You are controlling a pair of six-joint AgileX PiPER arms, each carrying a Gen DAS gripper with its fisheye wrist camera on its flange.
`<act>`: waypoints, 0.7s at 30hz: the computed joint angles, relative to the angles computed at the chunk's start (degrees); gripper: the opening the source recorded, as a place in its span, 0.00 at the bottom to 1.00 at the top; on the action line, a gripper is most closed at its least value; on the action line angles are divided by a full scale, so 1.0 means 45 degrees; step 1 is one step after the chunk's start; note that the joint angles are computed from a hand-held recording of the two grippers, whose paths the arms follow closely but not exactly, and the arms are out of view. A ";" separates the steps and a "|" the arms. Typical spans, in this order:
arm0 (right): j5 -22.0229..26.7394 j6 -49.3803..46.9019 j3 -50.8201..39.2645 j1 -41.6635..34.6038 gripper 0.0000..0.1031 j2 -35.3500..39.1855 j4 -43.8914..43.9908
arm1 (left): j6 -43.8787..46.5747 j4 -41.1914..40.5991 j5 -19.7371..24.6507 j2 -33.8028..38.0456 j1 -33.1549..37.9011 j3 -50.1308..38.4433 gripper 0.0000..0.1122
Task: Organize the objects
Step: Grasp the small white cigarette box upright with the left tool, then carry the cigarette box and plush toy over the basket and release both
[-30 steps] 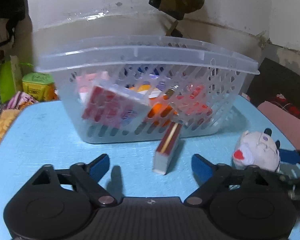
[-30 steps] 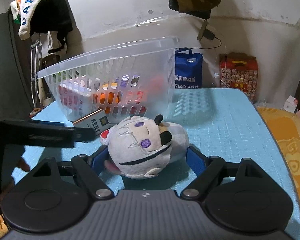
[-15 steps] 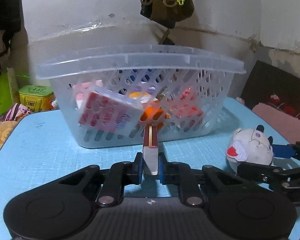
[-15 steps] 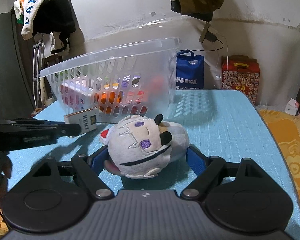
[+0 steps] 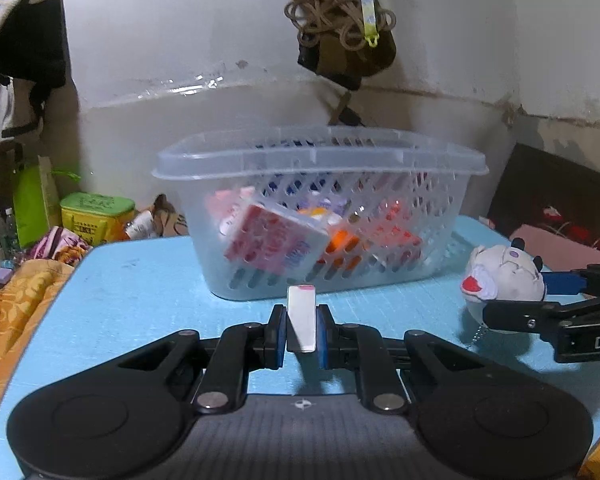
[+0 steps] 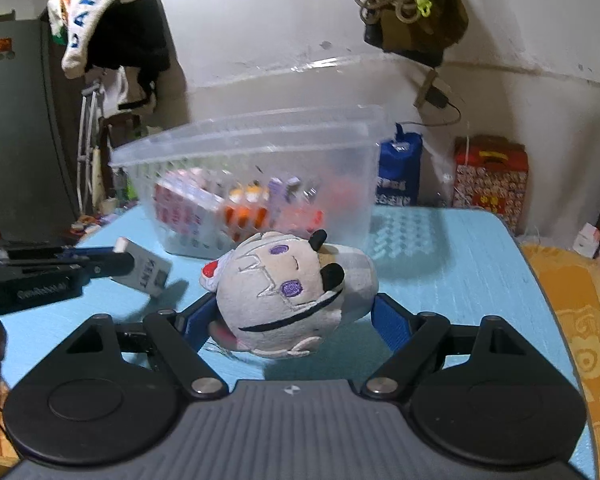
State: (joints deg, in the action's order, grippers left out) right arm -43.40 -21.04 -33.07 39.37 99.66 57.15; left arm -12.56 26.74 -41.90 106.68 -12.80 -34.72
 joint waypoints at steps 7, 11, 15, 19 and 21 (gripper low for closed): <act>-0.0225 -0.0798 -0.0130 0.0917 0.82 -0.0630 0.0778 | -0.0544 0.1144 -0.0941 -0.0534 0.0968 0.0704 0.16; -0.0164 -0.0846 -0.0126 0.1121 0.82 -0.0843 0.0899 | -0.1166 0.1917 -0.1168 -0.0779 0.1455 0.0886 0.16; -0.0217 -0.0863 0.0027 0.1250 0.82 -0.1148 0.1041 | -0.1402 0.2377 -0.1422 -0.0886 0.1791 0.1042 0.17; -0.0390 -0.0880 0.0183 0.1425 0.82 -0.1365 0.1223 | -0.1742 0.2886 -0.1630 -0.1028 0.2113 0.1160 0.16; -0.0464 -0.0914 0.0267 0.1526 0.82 -0.1531 0.1343 | -0.1888 0.3133 -0.1793 -0.1106 0.2279 0.1235 0.16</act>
State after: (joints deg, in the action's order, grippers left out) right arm -45.49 -25.16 -31.87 46.24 92.77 63.20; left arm -21.05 40.84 -49.97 101.71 -2.55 -29.16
